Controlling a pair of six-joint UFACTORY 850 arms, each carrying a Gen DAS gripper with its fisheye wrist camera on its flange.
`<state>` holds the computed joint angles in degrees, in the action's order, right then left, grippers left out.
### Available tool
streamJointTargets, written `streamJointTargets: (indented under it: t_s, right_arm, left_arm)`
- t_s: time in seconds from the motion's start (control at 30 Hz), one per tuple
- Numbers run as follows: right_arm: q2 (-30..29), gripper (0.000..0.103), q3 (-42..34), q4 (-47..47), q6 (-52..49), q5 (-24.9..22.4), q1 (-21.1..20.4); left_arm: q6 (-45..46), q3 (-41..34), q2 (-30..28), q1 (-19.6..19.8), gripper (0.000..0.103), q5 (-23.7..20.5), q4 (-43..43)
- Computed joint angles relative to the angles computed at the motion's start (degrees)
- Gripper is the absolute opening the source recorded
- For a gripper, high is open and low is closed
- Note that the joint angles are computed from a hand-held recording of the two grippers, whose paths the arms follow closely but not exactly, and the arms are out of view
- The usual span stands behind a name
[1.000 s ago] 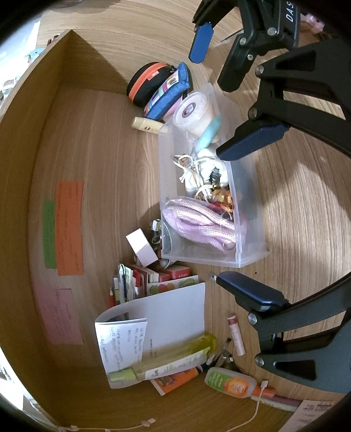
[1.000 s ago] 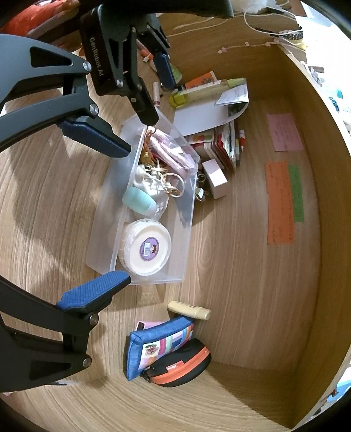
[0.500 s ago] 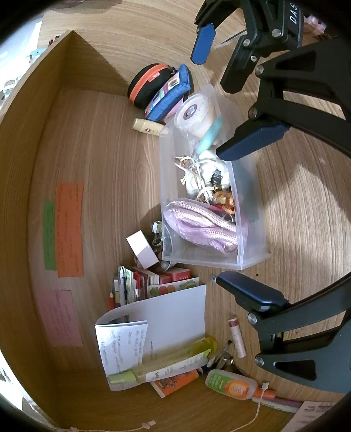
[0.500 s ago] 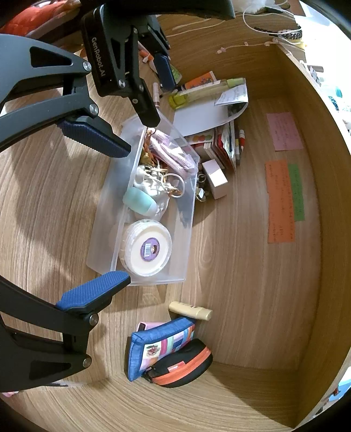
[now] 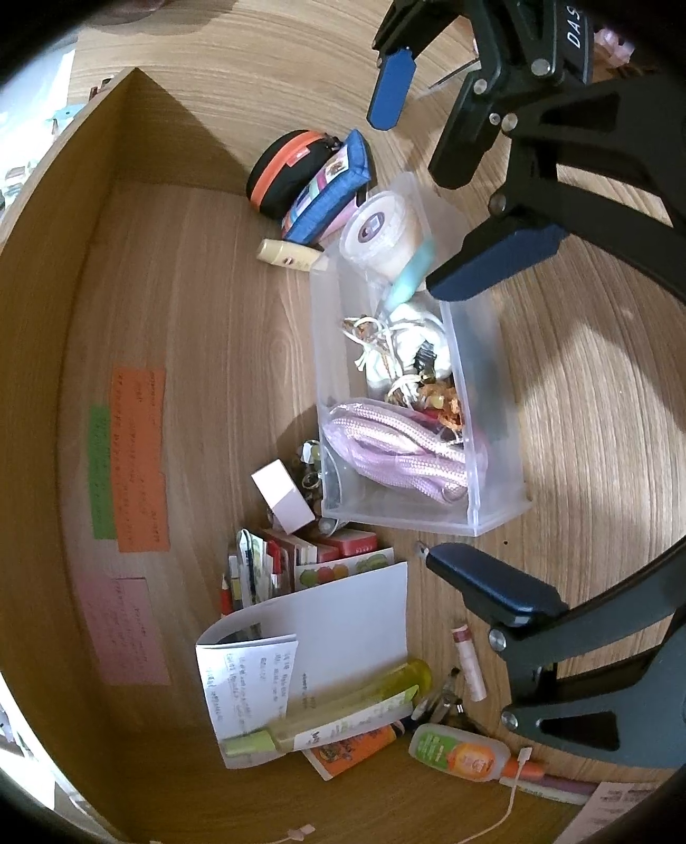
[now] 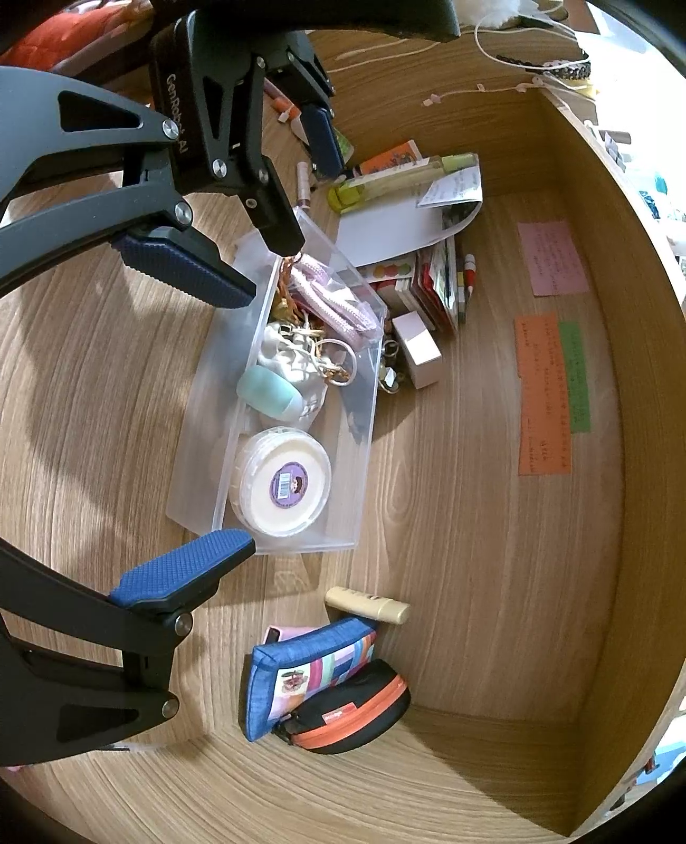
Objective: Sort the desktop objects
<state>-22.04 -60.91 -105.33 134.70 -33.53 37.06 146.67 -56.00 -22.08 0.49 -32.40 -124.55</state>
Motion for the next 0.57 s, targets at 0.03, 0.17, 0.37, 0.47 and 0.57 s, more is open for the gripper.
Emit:
streamJointTargets:
  t_s: [0.03, 0.17, 0.37, 0.47, 0.57]
  right_arm:
    - [0.0, 0.084, 0.0, 0.1, -0.1, 0.0, 0.0]
    - [0.1, 0.084, 0.1, 0.2, -0.3, 0.0, 0.0]
    - [0.4, 0.084, 0.6, -0.1, 0.2, 0.2, -0.2]
    - [0.3, 0.084, 0.6, -0.1, 0.2, 0.5, -0.3]
    - [0.1, 0.084, 0.5, -0.1, 0.1, 1.0, -0.5]
  left_arm:
    - [-0.1, 0.0, 0.0, 0.0, 0.095, 0.1, 0.0]
    - [-0.1, 0.0, 0.0, -0.1, 0.096, 0.2, 0.3]
    - [0.2, 0.2, 0.2, -0.2, 0.096, -0.1, 0.5]
    - [0.3, 0.3, 0.1, -0.1, 0.096, -0.8, 1.0]
    - [-0.3, 0.3, 0.2, 0.1, 0.096, -0.9, 1.3]
